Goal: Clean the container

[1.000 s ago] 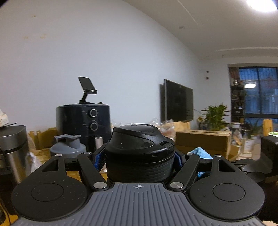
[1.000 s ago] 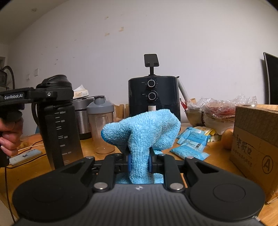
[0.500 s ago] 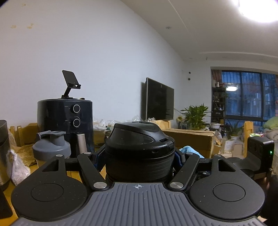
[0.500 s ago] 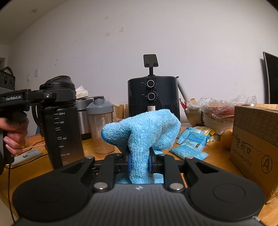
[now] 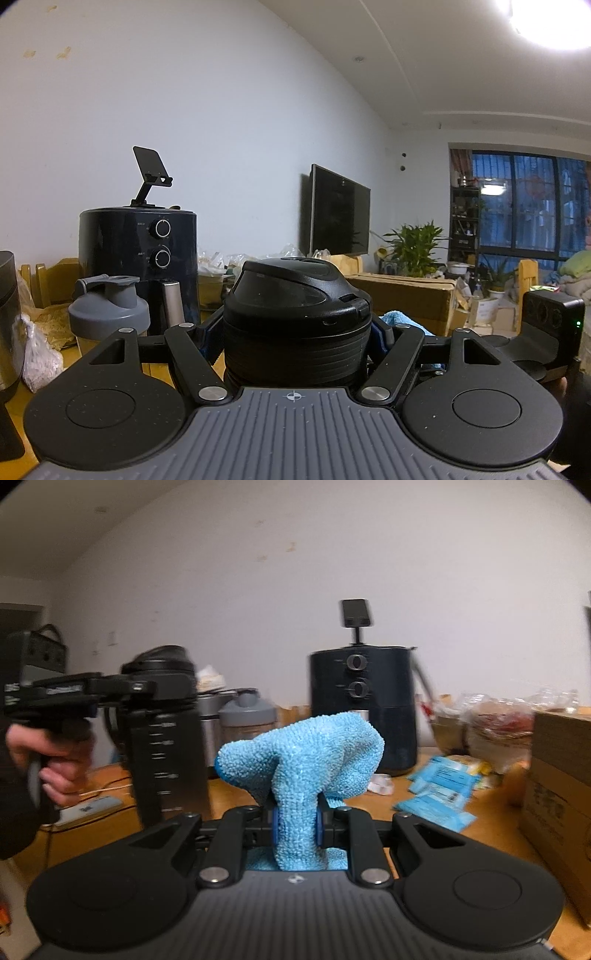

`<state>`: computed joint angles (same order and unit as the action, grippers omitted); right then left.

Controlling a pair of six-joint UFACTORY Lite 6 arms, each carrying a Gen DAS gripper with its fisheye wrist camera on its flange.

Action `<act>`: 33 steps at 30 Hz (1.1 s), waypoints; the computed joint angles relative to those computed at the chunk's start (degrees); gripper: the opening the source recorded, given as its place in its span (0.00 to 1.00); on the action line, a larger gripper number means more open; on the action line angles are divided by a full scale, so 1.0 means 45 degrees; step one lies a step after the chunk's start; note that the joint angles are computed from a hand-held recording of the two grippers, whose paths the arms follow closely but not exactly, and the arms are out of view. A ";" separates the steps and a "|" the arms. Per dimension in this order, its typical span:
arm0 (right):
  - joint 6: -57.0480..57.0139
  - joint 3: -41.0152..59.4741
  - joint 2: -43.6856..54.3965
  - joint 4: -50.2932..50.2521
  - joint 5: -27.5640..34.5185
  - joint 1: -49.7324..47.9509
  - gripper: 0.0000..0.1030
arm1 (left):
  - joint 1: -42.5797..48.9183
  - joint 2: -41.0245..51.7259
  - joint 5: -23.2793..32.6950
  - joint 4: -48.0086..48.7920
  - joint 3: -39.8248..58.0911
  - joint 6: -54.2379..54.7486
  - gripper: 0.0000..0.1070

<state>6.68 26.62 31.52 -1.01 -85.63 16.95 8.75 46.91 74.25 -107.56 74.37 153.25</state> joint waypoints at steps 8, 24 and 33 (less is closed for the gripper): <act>0.0224 0.0583 0.0635 -0.4284 -0.0204 -0.1687 0.12 | -0.0012 -0.0090 -0.0058 -0.0058 -0.0125 0.0000 0.66; -0.0363 0.1107 0.0830 -0.7001 0.0074 -0.2249 0.12 | -0.0041 -0.0341 -0.0306 -0.0173 -0.0421 0.0186 0.65; -0.0192 0.1394 0.0880 -0.7103 0.0298 -0.2260 0.13 | -0.0061 -0.0478 -0.0310 -0.0236 -0.0613 0.0230 0.64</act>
